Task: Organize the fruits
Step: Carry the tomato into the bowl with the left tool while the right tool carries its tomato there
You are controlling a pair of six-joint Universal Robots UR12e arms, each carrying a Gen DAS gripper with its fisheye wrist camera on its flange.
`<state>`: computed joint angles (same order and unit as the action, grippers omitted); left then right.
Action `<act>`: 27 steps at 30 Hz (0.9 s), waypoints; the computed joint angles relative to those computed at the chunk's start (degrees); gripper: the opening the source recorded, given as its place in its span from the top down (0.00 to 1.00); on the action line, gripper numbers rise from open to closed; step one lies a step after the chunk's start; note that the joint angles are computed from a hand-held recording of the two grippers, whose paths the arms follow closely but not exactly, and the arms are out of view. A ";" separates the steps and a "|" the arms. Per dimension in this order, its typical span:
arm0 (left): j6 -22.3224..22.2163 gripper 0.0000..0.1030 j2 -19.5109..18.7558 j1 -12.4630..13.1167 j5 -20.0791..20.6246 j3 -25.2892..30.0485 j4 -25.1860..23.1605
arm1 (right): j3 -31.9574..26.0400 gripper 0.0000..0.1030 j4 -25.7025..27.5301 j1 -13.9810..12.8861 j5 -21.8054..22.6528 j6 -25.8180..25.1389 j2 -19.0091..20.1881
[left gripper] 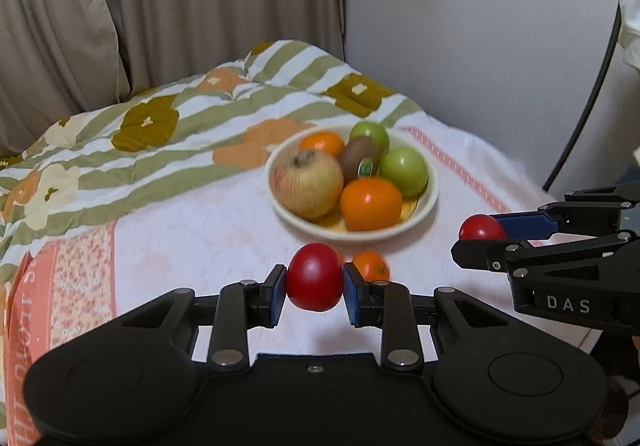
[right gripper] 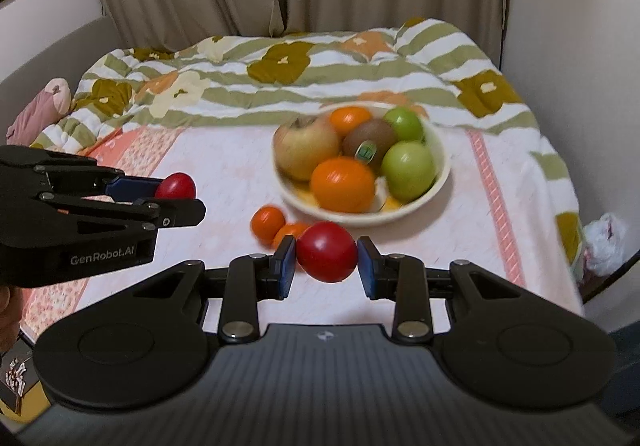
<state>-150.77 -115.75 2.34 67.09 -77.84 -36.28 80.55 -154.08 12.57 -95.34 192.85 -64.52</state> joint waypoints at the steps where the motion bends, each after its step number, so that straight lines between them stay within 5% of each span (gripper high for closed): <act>1: -0.48 0.68 -0.26 -0.25 -0.07 0.57 -0.04 | -0.29 0.54 0.06 -0.37 0.26 -0.30 0.01; 27: -7.05 0.68 -11.37 -7.15 5.91 16.37 -3.50 | -9.95 0.54 3.55 -8.70 8.23 -4.13 6.52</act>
<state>-157.81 -127.13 -4.81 73.01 -61.46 -39.79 70.59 -150.53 3.87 -87.12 188.72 -58.01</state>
